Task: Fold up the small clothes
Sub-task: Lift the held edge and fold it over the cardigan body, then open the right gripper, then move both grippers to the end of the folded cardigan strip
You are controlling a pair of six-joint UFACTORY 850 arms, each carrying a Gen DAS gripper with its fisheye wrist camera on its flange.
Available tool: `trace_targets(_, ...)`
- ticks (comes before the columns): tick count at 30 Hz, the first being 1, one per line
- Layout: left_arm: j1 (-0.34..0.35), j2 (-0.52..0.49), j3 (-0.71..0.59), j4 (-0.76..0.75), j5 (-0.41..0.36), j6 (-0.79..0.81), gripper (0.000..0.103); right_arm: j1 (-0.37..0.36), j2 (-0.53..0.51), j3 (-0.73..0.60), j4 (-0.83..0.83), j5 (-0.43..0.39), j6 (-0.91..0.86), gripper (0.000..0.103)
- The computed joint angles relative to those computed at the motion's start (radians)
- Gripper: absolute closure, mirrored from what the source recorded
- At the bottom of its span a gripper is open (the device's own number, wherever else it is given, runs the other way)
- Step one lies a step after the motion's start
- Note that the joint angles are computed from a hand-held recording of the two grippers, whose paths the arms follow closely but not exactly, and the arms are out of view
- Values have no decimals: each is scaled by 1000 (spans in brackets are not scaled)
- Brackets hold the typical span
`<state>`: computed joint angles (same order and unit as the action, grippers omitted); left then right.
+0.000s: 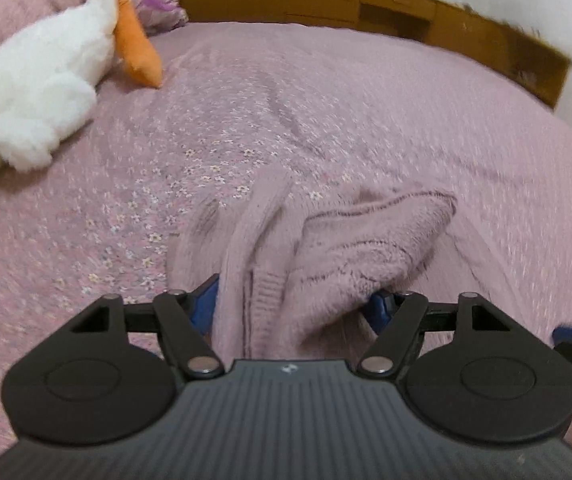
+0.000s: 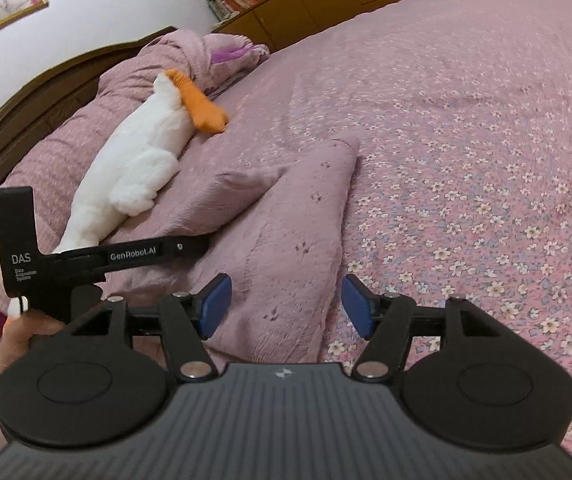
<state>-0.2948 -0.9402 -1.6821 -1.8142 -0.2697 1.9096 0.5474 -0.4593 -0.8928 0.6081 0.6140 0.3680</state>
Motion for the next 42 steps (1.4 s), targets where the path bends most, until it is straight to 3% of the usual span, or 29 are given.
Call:
trace_targets(1,6,-2,-1,-14,-19,-13,53,-4,-13,-11,-8,3,14,34)
trace_targets(2,13,-7,-8,1,-29,-57,80,-9,-28,-23,-17,3,28,34)
trace_targets(6,60,25,42,-105,-112,-85,84,-19,-77,-87,-65,-22,70,34)
trace_targets(8,75,40,71,-180,-93,-37,84,-4,-84,-103,-51,-10,10,34)
trace_targets(10,86,19,51,-125,-20,-120,82,7,-92,-124,-30,-21,-66,31)
trace_targets(11,99,5,39,-65,-19,-209,76,10,-96,-134,-19,-29,-96,30)
trace_targets(12,114,-6,31,-12,-46,-303,68,13,-100,-141,-9,-31,-121,30)
trace_targets(14,131,-9,32,4,-85,-365,66,16,-105,-147,8,-34,-146,30)
trace_targets(19,124,21,58,7,-90,-285,66,6,-99,-134,-27,-33,-71,30)
trace_targets(24,127,76,125,45,-152,-259,44,9,-86,-104,-39,0,-19,30)
trace_targets(27,130,101,164,58,-181,-208,36,29,-87,-96,75,55,-80,30)
trace_targets(31,123,108,186,130,-164,-213,35,38,-110,-136,173,45,-178,30)
trace_targets(33,110,112,196,126,-83,-171,32,39,-124,-158,135,17,-174,30)
trace_targets(35,101,117,213,32,-6,-62,29,62,-146,-197,213,17,-294,28)
trace_targets(40,115,113,209,67,-36,-133,29,93,-166,-250,277,3,-482,24)
trace_targets(42,119,113,206,101,-61,-165,32,88,-153,-235,258,0,-449,24)
